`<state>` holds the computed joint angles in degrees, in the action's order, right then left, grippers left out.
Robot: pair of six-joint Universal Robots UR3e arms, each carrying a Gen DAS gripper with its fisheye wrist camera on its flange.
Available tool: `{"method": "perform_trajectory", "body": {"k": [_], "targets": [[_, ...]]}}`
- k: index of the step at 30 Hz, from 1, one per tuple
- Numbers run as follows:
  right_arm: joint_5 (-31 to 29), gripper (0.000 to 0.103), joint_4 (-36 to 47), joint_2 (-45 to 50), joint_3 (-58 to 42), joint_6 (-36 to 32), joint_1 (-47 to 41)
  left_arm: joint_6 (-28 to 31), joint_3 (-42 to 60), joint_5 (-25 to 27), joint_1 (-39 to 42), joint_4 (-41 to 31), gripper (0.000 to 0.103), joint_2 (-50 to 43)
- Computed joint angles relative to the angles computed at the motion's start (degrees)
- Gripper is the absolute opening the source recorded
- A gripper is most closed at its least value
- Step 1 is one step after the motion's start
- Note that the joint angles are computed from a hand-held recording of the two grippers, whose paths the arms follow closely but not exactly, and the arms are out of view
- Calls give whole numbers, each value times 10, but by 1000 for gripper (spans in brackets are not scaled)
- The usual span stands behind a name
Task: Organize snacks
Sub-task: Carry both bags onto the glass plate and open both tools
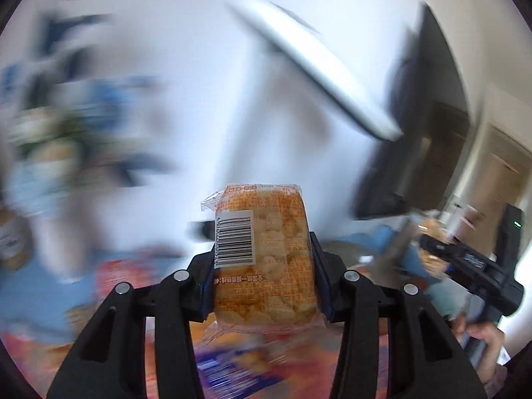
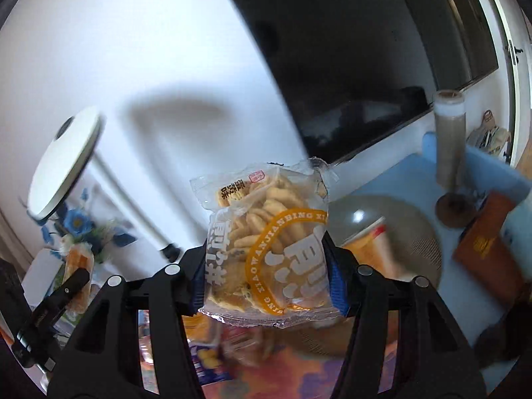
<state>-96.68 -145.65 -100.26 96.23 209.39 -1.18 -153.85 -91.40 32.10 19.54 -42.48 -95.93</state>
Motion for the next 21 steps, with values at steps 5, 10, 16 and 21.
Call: {"method": "perform_trajectory", "body": {"k": [5,10,16,21], "targets": [[186,61,92,43,-45,-144,-175,-153,118,150,-228,176,55,-167],[156,94,196,131,-114,-214,-200,-144,214,313,-342,136,98,-264],[236,98,128,46,-3,-182,-248,-178,184,299,-276,85,98,-229],[235,100,30,17,39,-113,-173,-147,128,299,-189,55,98,-157]]}}
